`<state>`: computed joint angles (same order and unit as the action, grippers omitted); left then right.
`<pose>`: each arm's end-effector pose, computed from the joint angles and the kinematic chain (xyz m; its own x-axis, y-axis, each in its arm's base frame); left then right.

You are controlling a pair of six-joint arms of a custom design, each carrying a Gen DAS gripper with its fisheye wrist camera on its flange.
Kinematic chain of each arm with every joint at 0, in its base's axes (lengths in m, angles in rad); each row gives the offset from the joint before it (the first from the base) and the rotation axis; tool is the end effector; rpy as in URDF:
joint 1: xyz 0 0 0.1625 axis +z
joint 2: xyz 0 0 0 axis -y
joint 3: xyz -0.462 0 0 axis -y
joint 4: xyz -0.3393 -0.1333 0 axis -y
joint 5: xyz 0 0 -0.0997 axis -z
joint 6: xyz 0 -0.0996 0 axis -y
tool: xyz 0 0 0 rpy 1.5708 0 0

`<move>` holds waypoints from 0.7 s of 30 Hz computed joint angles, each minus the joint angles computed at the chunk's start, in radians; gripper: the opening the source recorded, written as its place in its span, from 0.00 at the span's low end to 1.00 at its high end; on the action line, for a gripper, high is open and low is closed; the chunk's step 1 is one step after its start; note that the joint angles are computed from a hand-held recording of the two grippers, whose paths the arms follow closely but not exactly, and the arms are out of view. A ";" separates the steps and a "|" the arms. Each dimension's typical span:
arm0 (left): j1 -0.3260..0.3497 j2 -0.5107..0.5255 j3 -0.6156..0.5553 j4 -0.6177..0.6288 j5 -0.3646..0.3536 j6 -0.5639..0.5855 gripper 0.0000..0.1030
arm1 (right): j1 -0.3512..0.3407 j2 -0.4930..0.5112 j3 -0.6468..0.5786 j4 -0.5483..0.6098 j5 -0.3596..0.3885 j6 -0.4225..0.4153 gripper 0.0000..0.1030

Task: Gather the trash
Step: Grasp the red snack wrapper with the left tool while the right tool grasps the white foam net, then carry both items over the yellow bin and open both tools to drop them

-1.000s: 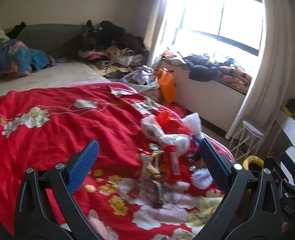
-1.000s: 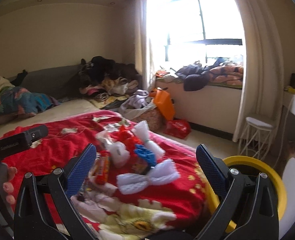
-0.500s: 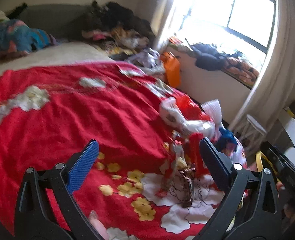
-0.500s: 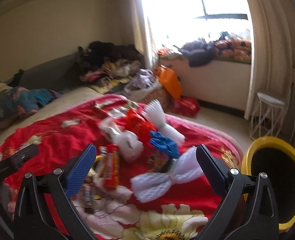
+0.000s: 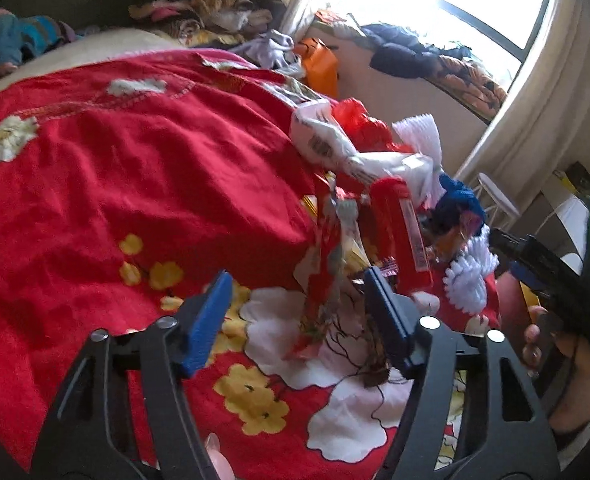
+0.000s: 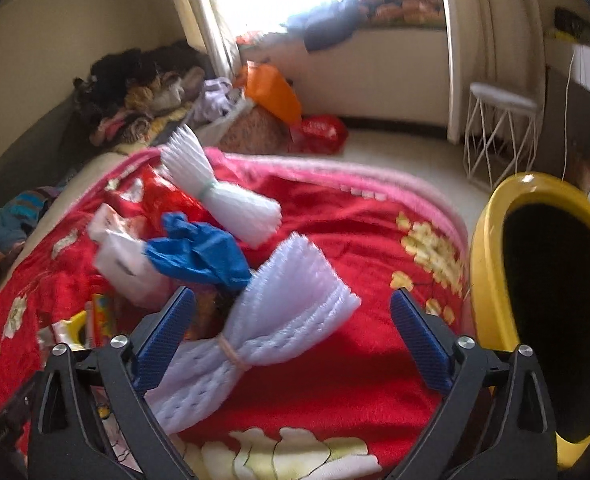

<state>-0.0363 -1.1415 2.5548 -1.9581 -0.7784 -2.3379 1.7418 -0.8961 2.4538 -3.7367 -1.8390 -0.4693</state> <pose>-0.2446 -0.1955 0.1260 -0.8129 -0.4581 -0.3596 0.0970 0.5023 -0.8592 0.1785 -0.4053 0.1622 -0.8073 -0.3790 0.4524 -0.5659 0.7145 -0.4113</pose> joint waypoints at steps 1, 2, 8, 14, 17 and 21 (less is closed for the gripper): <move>0.002 0.002 0.007 -0.029 0.002 0.018 0.54 | -0.004 -0.009 -0.013 0.052 -0.002 0.019 0.80; 0.005 0.005 0.014 -0.055 0.004 0.035 0.51 | -0.010 -0.020 -0.027 0.106 0.005 0.038 0.74; 0.037 0.038 0.047 -0.223 -0.001 0.126 0.23 | -0.045 -0.088 -0.019 0.238 0.093 0.061 0.34; 0.032 0.042 0.034 -0.221 0.000 0.152 0.07 | -0.048 -0.186 0.002 0.339 0.127 0.042 0.12; 0.013 0.026 0.009 -0.148 0.006 0.131 0.06 | -0.057 -0.238 0.030 0.352 0.142 0.024 0.07; -0.017 -0.005 -0.032 -0.033 0.021 0.089 0.05 | -0.070 -0.301 0.059 0.376 0.163 -0.012 0.07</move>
